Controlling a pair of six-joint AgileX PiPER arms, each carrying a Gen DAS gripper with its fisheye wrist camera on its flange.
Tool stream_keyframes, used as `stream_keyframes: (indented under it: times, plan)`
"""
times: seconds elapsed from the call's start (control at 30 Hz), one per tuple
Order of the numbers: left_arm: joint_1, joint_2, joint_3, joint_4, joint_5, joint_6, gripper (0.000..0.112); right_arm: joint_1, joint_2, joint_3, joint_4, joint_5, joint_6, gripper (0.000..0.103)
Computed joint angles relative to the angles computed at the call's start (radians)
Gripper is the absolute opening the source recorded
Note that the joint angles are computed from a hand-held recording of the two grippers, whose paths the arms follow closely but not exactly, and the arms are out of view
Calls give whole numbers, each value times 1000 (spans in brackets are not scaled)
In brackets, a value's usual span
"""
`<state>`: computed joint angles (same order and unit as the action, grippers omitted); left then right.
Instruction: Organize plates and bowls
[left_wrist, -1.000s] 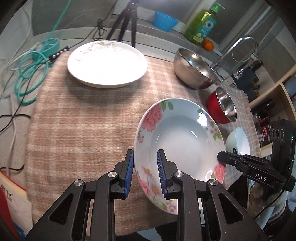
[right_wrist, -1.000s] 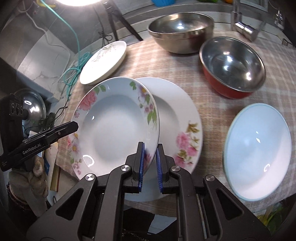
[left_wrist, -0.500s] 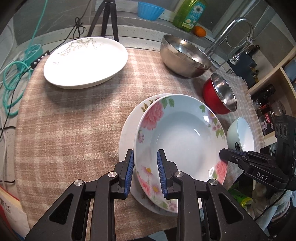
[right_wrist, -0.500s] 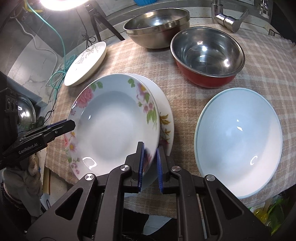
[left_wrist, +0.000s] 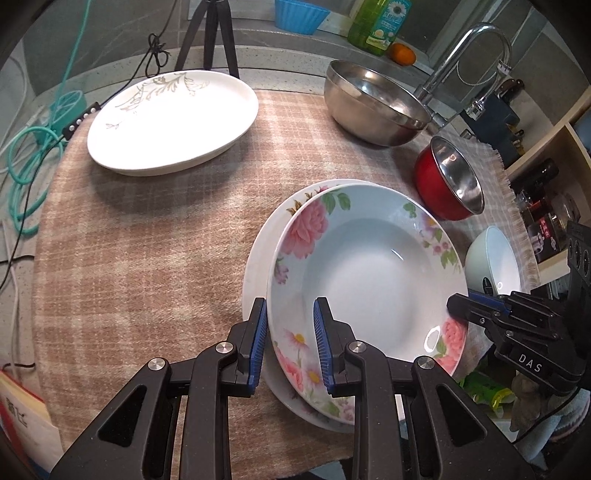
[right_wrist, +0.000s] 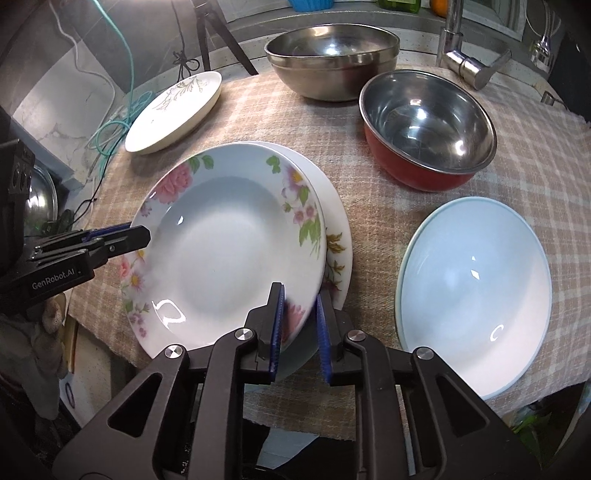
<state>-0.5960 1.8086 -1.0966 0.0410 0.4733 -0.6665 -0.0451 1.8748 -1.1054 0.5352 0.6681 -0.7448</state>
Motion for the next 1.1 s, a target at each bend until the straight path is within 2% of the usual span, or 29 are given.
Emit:
stream_keyframes:
  times: [0.23,0.73,1.07,1.1]
  plan:
    - [2,0,1,3,-1,-3,23,24,-10,10,-41,-30,18,23]
    - [-3,1,-3,26,7,-12,23,58,-23,33,-101,-92,41,25]
    - [16,-20,12,-5,-5,15,25,49,-47,34,-43,-98,-4,56]
    - [20,-26,16,-7,-8,18,27,45,-50,31,-28,-92,-14,62]
